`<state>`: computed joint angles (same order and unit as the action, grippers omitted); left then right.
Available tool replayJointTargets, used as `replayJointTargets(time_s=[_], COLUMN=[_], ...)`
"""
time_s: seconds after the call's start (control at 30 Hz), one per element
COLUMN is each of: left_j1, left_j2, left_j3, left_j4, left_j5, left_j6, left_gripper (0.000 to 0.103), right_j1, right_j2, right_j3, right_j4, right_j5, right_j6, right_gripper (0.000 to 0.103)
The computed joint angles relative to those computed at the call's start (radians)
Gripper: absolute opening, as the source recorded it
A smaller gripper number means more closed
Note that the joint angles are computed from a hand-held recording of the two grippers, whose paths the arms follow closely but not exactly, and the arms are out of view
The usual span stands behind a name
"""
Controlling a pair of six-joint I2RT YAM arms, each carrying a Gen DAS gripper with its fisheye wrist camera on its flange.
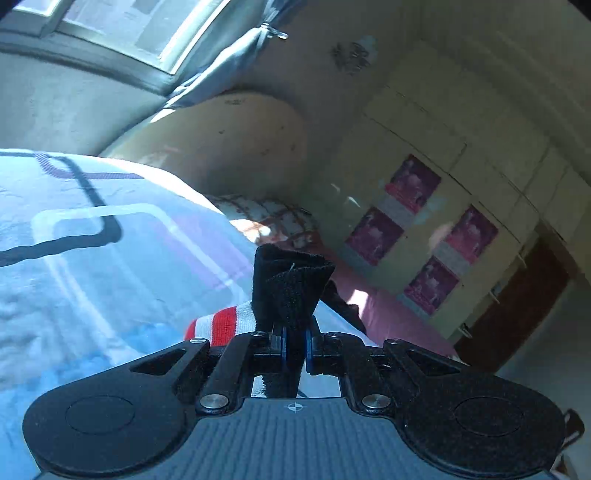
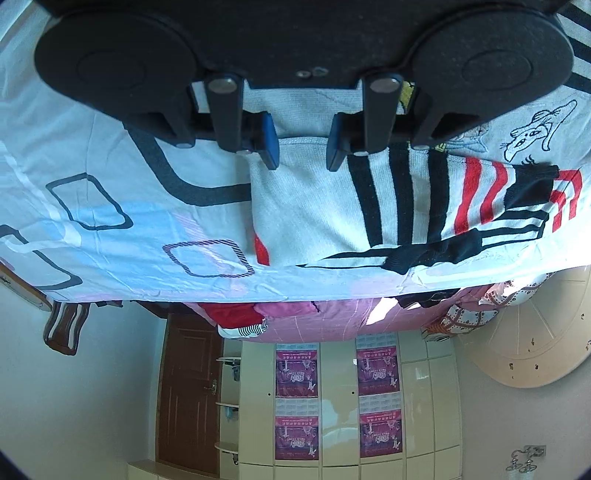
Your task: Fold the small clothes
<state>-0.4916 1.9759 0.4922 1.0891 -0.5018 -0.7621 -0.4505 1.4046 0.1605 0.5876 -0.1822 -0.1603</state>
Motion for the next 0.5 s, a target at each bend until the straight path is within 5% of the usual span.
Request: replayJointTargets(time_s=[0.2, 0.43, 0.47, 0.5], left_j1=[-0.278, -0.423, -0.436, -0.45], left_j2=[0.237, 0.577, 0.63, 0.662], left_j3=[0.567, 1.218, 1.333, 1.397], left_j4=[-0.421, -0.941, -1.06, -1.128], left_j5=[-0.044, -0.001, 0.012, -0.01], left_j6=[0.112, 0.128, 0.13, 0.132], left_gripper=[0.008, 0.009, 0.01, 0.022], right_j1=[-0.16, -0.372, -0.389, -0.41], right_j2=[-0.01, 0.046, 0.058, 0.073], right_j3=[0.025, 0.113, 0.127, 0.14], right_j4=[-0.043, -0.129, -0.141, -0.149], right_j5=[-0.118, -0.254, -0.265, -0.282], right_j6=[-0.08, -0.162, -0.168, -0.174], right_gripper=[0.028, 0.03, 0.031, 0.032])
